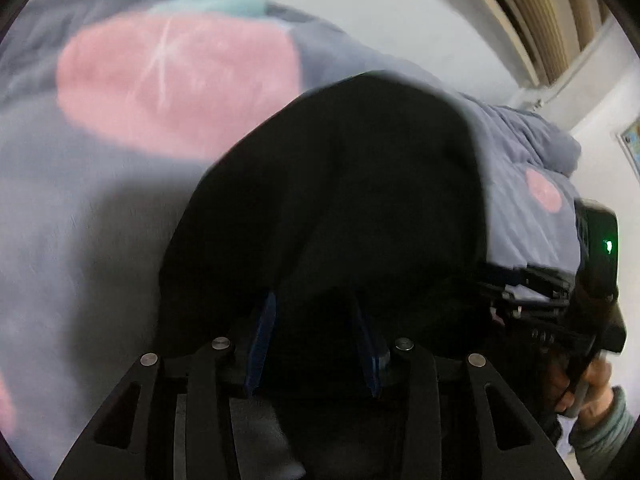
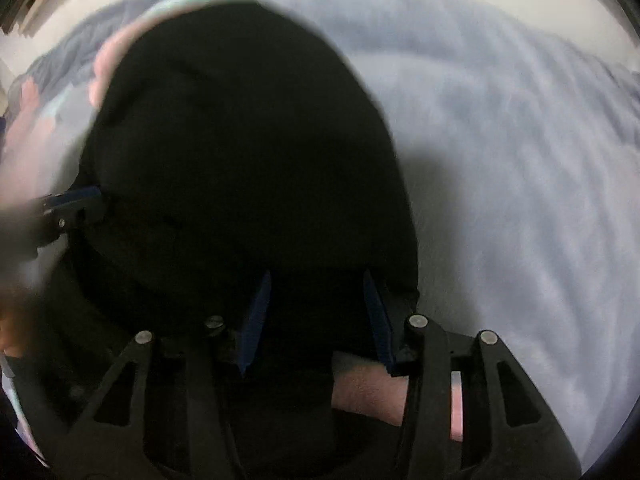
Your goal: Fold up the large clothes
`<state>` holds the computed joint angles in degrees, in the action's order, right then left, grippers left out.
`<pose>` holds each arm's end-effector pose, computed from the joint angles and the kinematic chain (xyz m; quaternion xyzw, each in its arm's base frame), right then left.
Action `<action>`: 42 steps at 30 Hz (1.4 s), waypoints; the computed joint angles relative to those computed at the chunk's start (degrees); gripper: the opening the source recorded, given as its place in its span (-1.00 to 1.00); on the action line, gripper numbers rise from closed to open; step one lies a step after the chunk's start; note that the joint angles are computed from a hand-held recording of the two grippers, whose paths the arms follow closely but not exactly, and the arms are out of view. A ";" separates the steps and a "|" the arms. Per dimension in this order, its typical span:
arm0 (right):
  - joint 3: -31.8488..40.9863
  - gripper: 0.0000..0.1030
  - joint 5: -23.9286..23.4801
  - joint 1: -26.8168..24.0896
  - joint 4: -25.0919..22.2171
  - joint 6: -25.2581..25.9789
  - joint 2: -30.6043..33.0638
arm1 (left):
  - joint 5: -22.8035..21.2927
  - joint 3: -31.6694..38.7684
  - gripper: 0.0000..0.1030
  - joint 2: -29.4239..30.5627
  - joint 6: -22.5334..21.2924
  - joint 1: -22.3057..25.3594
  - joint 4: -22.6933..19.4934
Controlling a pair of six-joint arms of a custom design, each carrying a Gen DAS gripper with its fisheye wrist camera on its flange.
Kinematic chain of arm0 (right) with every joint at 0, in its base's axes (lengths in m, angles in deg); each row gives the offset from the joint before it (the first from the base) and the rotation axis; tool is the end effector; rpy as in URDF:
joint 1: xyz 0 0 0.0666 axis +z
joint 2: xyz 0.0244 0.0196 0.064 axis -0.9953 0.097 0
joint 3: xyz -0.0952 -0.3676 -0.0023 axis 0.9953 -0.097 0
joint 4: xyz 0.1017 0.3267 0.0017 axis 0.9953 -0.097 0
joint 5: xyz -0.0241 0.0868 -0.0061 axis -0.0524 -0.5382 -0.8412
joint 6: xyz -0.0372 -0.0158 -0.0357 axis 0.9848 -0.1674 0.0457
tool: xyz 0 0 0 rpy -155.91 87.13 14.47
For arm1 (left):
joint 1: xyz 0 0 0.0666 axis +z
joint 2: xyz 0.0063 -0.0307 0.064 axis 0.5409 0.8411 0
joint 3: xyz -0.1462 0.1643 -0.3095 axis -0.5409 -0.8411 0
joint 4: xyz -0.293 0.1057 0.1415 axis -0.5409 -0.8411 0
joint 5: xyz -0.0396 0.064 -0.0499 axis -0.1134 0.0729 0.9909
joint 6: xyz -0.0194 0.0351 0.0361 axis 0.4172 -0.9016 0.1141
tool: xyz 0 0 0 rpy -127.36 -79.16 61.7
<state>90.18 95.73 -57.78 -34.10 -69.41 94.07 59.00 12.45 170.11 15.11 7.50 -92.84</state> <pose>0.3753 0.1806 0.3809 0.0919 0.9775 0.0084 0.1897 0.4998 -0.2539 0.3622 0.2415 0.9156 -0.2735 0.1689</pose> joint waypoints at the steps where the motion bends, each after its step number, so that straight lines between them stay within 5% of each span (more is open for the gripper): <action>1: -0.96 -0.13 0.61 0.19 1.09 -0.14 -0.51 | 0.28 -0.28 -0.22 -0.09 0.46 0.08 0.65; 6: 0.55 -0.10 -2.22 -1.17 -0.53 0.49 -1.07 | -1.21 1.95 -0.22 -1.09 -2.04 -0.26 -2.05; 10: 0.26 -0.07 -6.09 -2.90 -0.25 2.48 -6.08 | 2.02 3.04 -0.18 -5.40 -4.76 0.91 -1.81; 12: -0.12 0.00 -7.90 -4.76 0.61 2.58 -8.89 | 0.93 5.97 0.14 -5.48 -4.44 1.67 -1.25; 14: -0.16 0.13 -8.89 -7.06 0.96 2.77 -10.25 | 0.38 8.81 0.27 -3.99 -3.72 2.61 -1.44; 17: 0.17 0.20 -9.49 -10.56 0.33 4.27 -9.08 | 1.91 17.68 0.28 3.30 -2.19 4.14 -8.47; 21: -3.05 0.20 -17.36 -14.71 4.02 4.49 -6.71 | 6.81 25.10 0.27 11.98 0.93 5.10 -16.83; 26: -4.71 0.11 -32.21 -16.79 7.81 4.52 -3.98 | 12.75 21.98 0.24 13.14 1.70 3.85 -15.42; 29: -2.20 -0.34 -29.66 -15.06 7.03 6.09 -3.15 | 7.46 20.78 0.23 11.63 1.01 1.39 -14.03; 32: 1.66 -0.67 -23.50 -11.98 4.32 7.10 -2.14 | 4.87 17.32 -0.65 7.79 -0.21 1.06 -10.83; 33: 2.33 -0.69 -20.29 -10.52 2.89 8.07 -3.45 | 5.30 15.29 -0.73 5.48 -1.01 1.16 -9.43; 38: 4.47 -0.75 -11.30 -3.82 -2.36 7.83 -12.06 | 3.51 5.98 -0.73 -7.72 -7.38 1.03 -7.65; 42: 6.61 -0.79 1.98 10.11 -9.22 -0.07 -18.46 | 0.48 -5.51 -0.73 -22.85 -12.41 0.37 -6.15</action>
